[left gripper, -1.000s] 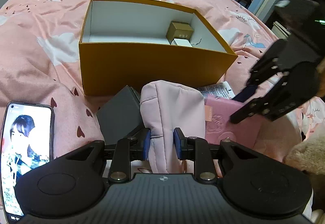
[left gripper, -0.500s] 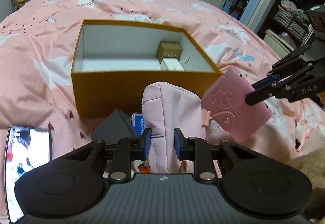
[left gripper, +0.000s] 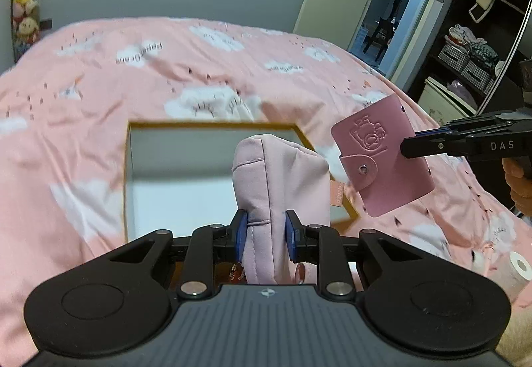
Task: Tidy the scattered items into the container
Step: 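Carry the pink pouch and pink card holder over the orange box with both grippers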
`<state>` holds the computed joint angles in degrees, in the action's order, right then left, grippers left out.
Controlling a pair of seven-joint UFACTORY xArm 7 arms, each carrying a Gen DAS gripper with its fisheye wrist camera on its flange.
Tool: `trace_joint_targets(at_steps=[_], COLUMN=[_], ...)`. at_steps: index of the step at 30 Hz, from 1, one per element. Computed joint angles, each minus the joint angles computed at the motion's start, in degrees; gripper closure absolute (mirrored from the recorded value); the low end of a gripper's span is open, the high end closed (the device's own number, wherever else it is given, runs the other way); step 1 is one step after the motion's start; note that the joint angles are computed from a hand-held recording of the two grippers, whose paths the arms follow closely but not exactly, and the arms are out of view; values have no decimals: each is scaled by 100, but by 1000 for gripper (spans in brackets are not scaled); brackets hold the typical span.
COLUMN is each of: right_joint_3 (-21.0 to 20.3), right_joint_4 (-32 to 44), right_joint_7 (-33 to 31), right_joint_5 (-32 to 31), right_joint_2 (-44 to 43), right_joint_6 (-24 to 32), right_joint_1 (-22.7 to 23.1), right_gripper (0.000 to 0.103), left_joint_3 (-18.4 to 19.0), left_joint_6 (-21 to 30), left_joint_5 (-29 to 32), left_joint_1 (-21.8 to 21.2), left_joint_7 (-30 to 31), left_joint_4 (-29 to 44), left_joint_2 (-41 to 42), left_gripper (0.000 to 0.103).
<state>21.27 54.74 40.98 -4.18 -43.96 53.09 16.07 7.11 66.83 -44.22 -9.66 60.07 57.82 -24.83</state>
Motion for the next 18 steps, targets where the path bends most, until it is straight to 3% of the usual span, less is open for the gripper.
trace_joint_targets(at_steps=[9, 18], right_joint_3=[-287, -513], right_joint_4=[-543, -1055], right_joint_7=[207, 262], right_joint_5=[-126, -195], right_joint_2=[261, 692], right_joint_6=[-1230, -2052], right_joint_1=[-360, -449], right_gripper=[84, 85], left_joint_3=[-570, -1105], left_joint_6=[-794, -592], left_joint_5=[47, 1031], left_joint_1=[-134, -100], left_joint_7=[-819, -2039], left_joint_4=[784, 1285], left_joint_2=[1170, 2513], left_gripper=[76, 76])
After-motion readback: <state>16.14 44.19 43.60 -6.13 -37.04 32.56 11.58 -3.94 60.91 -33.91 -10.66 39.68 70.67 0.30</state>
